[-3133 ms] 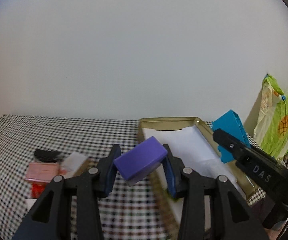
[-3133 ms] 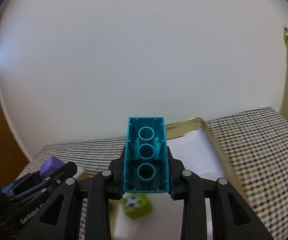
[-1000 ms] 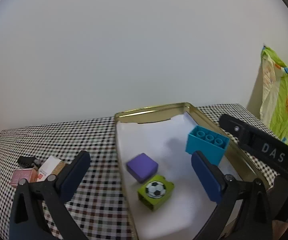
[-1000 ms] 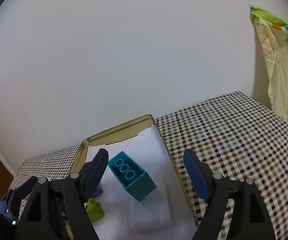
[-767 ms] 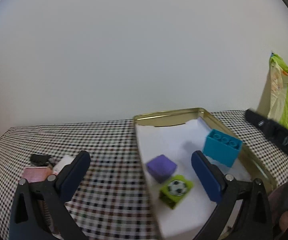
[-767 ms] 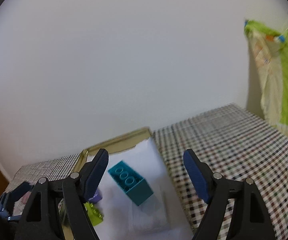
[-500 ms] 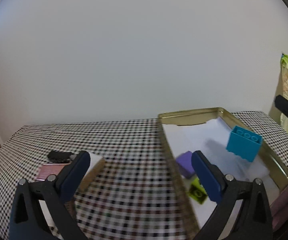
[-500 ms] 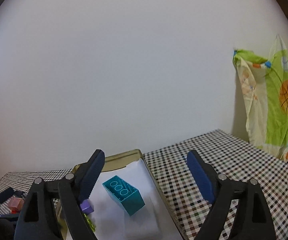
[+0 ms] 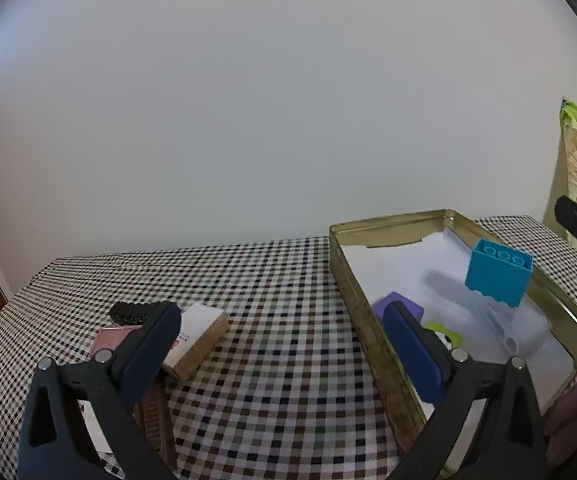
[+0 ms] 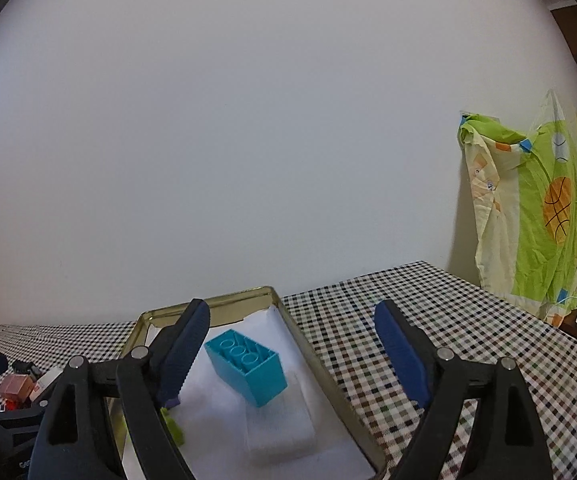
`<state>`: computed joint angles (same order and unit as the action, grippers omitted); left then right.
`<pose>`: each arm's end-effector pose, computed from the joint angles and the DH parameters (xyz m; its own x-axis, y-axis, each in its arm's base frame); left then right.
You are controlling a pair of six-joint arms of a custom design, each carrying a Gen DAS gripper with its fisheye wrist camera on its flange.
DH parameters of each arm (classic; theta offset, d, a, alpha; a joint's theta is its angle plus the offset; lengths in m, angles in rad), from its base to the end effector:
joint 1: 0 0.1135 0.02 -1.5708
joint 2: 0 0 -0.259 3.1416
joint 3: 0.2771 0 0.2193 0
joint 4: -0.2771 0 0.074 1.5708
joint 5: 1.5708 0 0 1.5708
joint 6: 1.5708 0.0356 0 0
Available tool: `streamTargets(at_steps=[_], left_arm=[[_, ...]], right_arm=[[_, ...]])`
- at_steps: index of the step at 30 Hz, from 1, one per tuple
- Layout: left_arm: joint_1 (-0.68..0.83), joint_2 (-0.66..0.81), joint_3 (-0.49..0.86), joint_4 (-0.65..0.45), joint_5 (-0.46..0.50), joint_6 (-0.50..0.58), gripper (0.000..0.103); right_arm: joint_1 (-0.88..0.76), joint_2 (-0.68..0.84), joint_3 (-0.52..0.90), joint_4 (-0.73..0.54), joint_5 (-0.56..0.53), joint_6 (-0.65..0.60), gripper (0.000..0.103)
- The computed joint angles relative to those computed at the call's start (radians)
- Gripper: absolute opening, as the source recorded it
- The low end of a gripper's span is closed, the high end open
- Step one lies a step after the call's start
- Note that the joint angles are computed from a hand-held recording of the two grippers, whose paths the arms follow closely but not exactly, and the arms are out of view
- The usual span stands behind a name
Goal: Organize rigid objects
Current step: 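Move both tools back toward the remaining objects on the table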
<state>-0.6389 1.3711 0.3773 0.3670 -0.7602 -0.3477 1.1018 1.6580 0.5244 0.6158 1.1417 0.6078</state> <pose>0.1871 -0.1084 0.1648 -0.4373 0.0172 -0.8992 -0.1753 0.9790 0.1040 0.1479 0.2203 0.1619 -0.1916 0.1474 -0.9703 0.1163 0.9851 0.1267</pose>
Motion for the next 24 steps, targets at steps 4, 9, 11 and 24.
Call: streamTargets(at_steps=[4,9,11,24], left_arm=[[0.013,-0.063,-0.034,-0.019,0.032,-0.001,0.102],[0.056,-0.144,-0.072,-0.060,0.085,-0.009,0.102],[0.080,-0.164,-0.083,-0.069,0.108,-0.003,0.102],[0.153,-0.311,-0.152,-0.114,0.165,0.033,0.102]], right_arm=[[0.042,0.024,0.039,-0.081,0.033,0.048,0.086],[0.073,0.041,0.073,-0.160,0.041,0.110,0.086],[0.080,0.039,0.081,-0.188,0.039,0.133,0.086],[0.193,0.076,0.164,-0.309,0.069,0.230,0.086]])
